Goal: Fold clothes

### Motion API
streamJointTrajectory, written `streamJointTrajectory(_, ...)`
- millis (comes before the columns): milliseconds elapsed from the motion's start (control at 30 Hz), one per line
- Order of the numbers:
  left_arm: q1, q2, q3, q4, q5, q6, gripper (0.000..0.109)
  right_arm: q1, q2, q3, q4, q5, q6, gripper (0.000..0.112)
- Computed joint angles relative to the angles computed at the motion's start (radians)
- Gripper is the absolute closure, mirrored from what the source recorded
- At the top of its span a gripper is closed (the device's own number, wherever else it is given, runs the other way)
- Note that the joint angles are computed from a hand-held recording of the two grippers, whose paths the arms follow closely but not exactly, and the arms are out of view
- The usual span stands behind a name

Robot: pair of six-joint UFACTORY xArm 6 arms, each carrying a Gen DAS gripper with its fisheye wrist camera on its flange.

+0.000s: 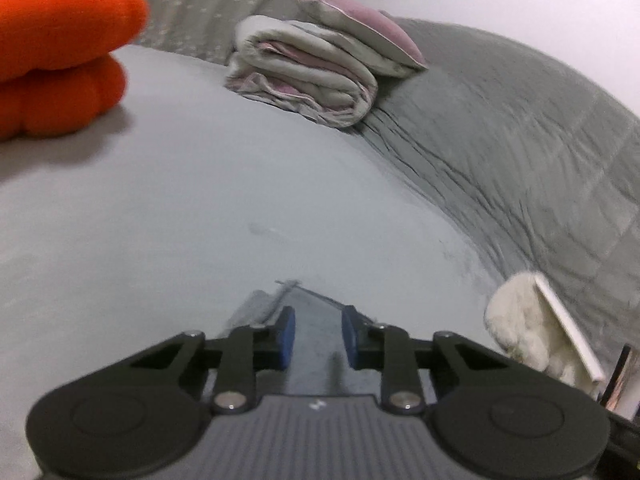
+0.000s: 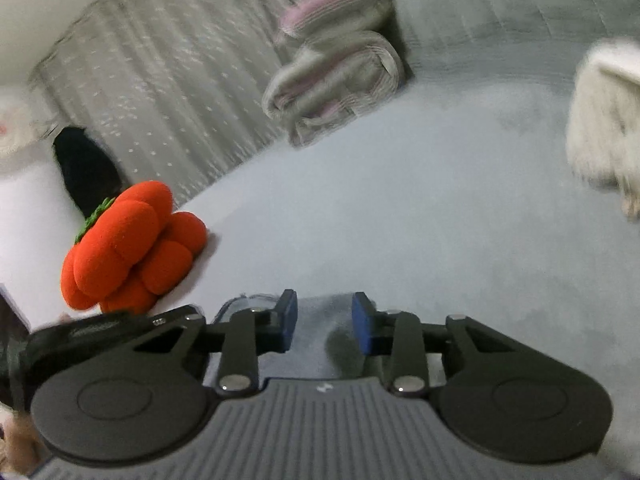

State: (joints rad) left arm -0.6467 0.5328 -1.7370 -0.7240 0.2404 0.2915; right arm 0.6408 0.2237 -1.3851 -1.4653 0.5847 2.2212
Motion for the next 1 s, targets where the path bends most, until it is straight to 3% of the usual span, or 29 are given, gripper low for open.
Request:
streamJointTrajectory(167, 0.011, 0.116, -0.121, 0.16, 0.026, -0.155, 0.086, -0.012, 0.082, -0.061, 0.019, 0.011, -0.139, 0.084)
streamJointTrajectory(333, 0.019, 0.185, -0.193, 0.272, 0.022, -0.253, 0.09, -0.055, 0.117, -0.056, 0.078, -0.016, -0.155, 0.09)
streamJointTrajectory(567, 0.027, 0.219, -0.279, 0.381, 0.097, -0.333, 0.09, -0.08, 0.076, 0.003, 0.082, -0.052, -0.099, 0.081)
streamJointTrajectory(700, 0.036, 0.191, -0.259, 0.376, 0.122, -0.356, 0.088, -0.081, 0.037, 0.04, 0.08, -0.067, -0.077, 0.079)
streamJointTrajectory(833, 0.045, 0.144, -0.199, 0.319, 0.118, -0.336, 0.074, -0.086, -0.015, 0.09, 0.071, -0.093, -0.003, 0.066)
streamJointTrajectory(900, 0.05, 0.108, -0.153, 0.314, 0.099, -0.356, 0.061, -0.091, -0.042, 0.116, 0.069, -0.111, 0.035, 0.061)
streamJointTrajectory(933, 0.053, 0.09, -0.13, 0.315, 0.089, -0.37, 0.045, -0.093, -0.055, 0.129, 0.069, -0.12, 0.054, 0.056)
streamJointTrajectory(1000, 0.06, 0.052, -0.078, 0.275, 0.074, -0.35, 0.037, -0.099, -0.08, 0.155, 0.069, -0.145, 0.099, 0.047)
